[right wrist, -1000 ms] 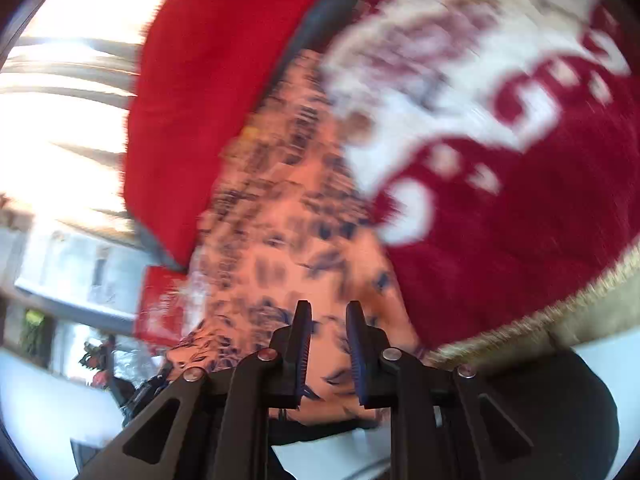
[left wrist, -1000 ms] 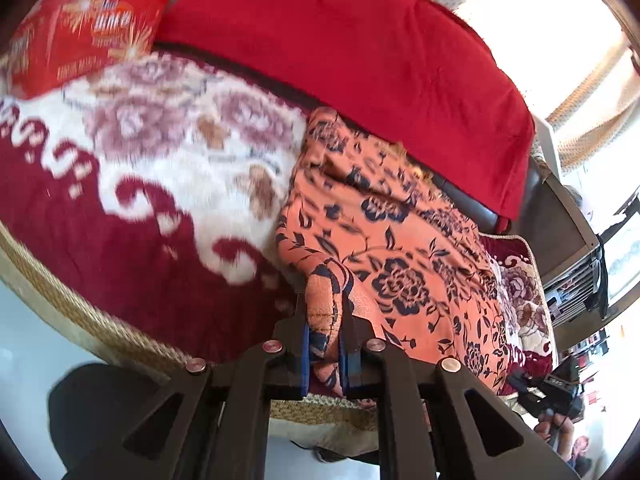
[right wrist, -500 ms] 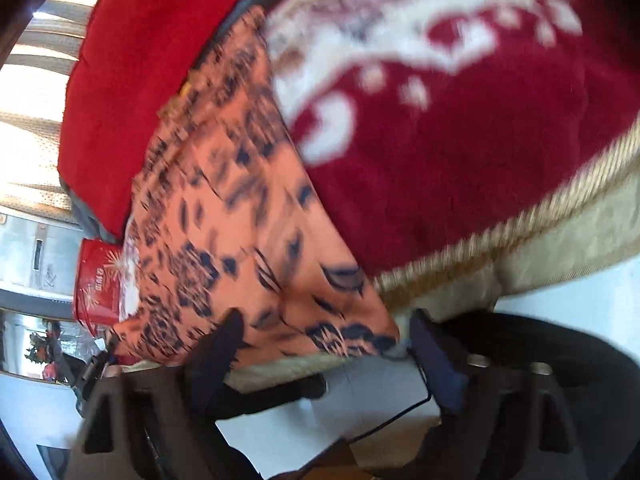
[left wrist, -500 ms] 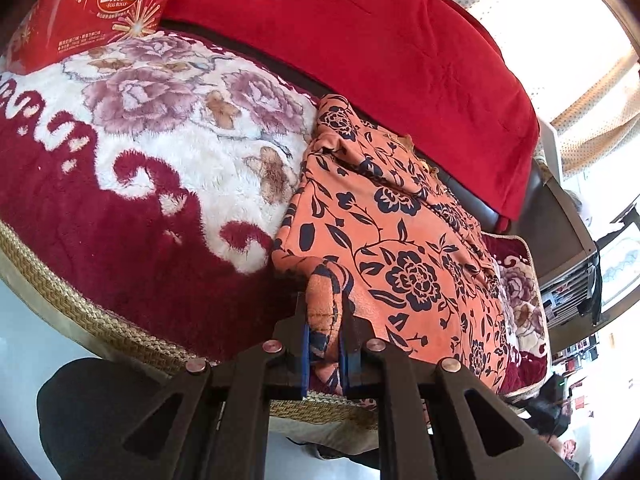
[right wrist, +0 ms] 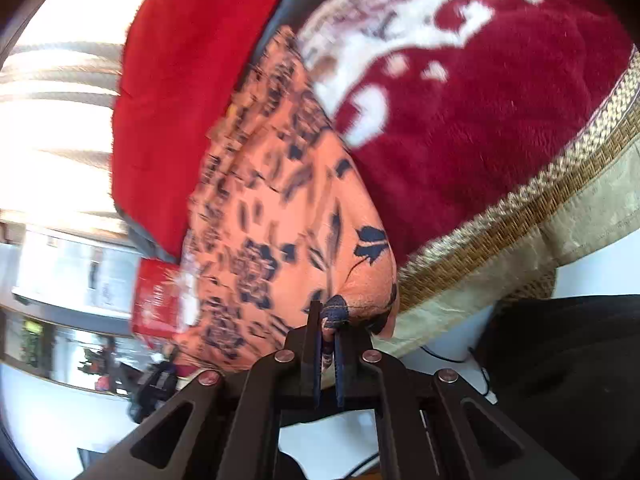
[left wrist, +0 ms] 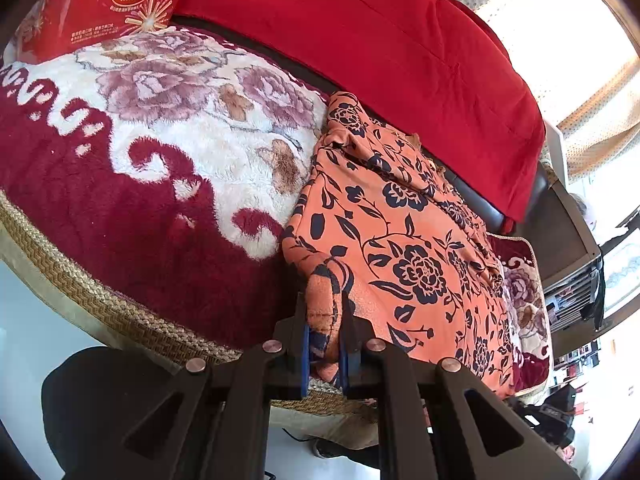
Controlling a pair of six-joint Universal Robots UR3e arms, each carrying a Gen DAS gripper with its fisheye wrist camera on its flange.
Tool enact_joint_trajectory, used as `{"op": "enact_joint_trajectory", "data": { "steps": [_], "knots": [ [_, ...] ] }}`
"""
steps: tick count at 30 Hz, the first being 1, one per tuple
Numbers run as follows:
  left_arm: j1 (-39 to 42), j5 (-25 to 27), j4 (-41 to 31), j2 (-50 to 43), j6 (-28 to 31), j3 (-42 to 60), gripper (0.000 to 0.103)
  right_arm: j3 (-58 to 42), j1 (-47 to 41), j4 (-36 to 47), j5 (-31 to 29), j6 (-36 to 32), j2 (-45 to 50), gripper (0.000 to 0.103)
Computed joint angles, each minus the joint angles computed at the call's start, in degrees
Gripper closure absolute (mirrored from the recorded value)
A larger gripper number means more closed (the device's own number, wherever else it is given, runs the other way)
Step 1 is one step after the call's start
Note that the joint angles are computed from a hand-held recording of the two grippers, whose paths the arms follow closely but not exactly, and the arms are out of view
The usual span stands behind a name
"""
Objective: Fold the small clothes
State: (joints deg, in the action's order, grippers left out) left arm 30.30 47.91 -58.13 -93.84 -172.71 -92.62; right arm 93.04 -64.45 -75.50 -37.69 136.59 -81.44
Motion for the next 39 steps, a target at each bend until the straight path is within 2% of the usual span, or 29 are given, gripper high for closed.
{"op": "enact_joint_trajectory", "data": {
  "steps": [5,12,16,22,27,29,34,39],
  "knots": [
    [-0.7,1.5,0.1,0.2,-0.3,0.1,0.092,-4.6,-3.5,14.2,6.6,-8.7,0.7,0.098],
    [-1.7,3.2,0.8,0.3,-1.0,0.1,0.092,-10.2,-5.7,29.9,11.5,-17.8,6.0,0.098],
    [-1.8,3.8,1.0,0.2,-1.2,0.1,0.092,-8.7,-3.8,29.6,14.4,-17.1,6.1,0.098],
    [-2.1,4.4,1.6,0.6,-1.5,0.1,0.092,-10.4,-3.5,31.4,15.7,-17.7,7.0,0.098],
    [-1.7,2.4,5.6,5.6,-0.6,-0.4,0.092,-17.5,-3.5,40.0,16.9,-24.0,5.9,0.098],
    [-2.2,2.7,7.8,5.5,-1.3,0.6,0.092,-17.9,-2.5,35.6,17.8,-22.2,4.1,0.098],
    [-5.1,6.5,5.0,-0.5,-1.7,3.6,0.092,-8.1,1.6,7.7,15.0,-3.2,3.5,0.098],
    [-6.5,10.1,4.7,-2.0,0.0,1.8,0.092,-3.3,2.8,-2.6,12.8,3.0,4.8,0.098]
  ]
}}
